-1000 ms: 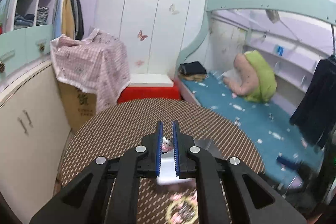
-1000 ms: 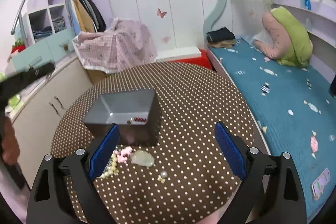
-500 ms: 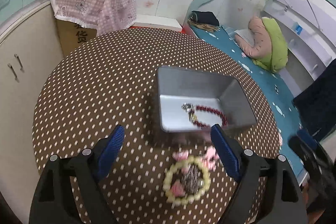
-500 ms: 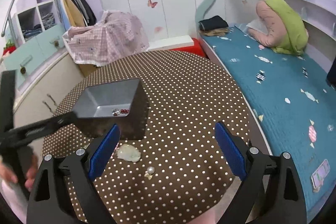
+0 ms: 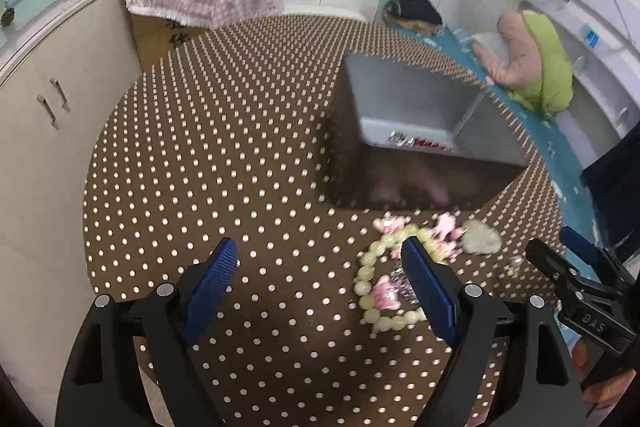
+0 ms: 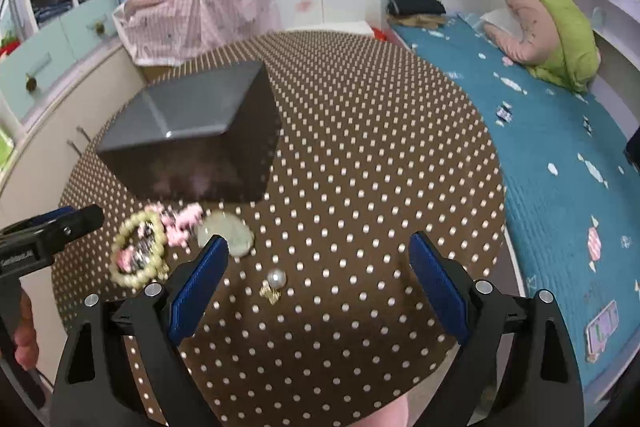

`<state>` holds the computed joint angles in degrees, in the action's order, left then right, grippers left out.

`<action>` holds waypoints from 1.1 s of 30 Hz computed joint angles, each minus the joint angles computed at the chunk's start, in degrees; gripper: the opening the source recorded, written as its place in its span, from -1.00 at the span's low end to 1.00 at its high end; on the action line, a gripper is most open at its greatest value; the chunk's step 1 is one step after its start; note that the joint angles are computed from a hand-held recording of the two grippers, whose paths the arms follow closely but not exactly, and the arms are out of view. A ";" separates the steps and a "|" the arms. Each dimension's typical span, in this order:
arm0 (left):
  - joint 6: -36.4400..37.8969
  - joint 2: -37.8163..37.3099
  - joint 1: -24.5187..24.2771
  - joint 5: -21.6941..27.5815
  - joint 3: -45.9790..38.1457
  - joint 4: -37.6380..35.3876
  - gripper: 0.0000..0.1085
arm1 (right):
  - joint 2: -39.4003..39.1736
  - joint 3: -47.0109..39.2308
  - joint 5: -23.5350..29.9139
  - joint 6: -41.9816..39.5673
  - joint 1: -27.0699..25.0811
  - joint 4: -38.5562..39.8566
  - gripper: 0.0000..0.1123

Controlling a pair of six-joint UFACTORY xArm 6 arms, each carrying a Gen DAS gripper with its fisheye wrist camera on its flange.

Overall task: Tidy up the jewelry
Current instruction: 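Grasp the cream bead bracelet with the left tool while the right grasps the jade pendant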

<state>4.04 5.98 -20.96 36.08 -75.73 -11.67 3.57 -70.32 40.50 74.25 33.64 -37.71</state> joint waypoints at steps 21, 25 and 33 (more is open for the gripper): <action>1.06 3.24 -0.92 0.01 -3.40 -1.03 -0.86 | 0.56 1.95 -4.36 -2.69 -0.47 1.98 0.58; 4.24 1.62 0.46 -0.09 -2.73 -5.22 -0.86 | 2.08 0.24 -6.68 -6.61 -0.33 1.88 0.57; 9.85 -1.93 1.29 0.31 -1.45 -15.26 -0.86 | 10.28 -8.95 -3.95 -14.97 0.35 3.15 0.43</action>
<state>13.89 4.05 -19.67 36.39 -77.18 -26.94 13.86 -79.27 36.56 59.28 34.00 -34.56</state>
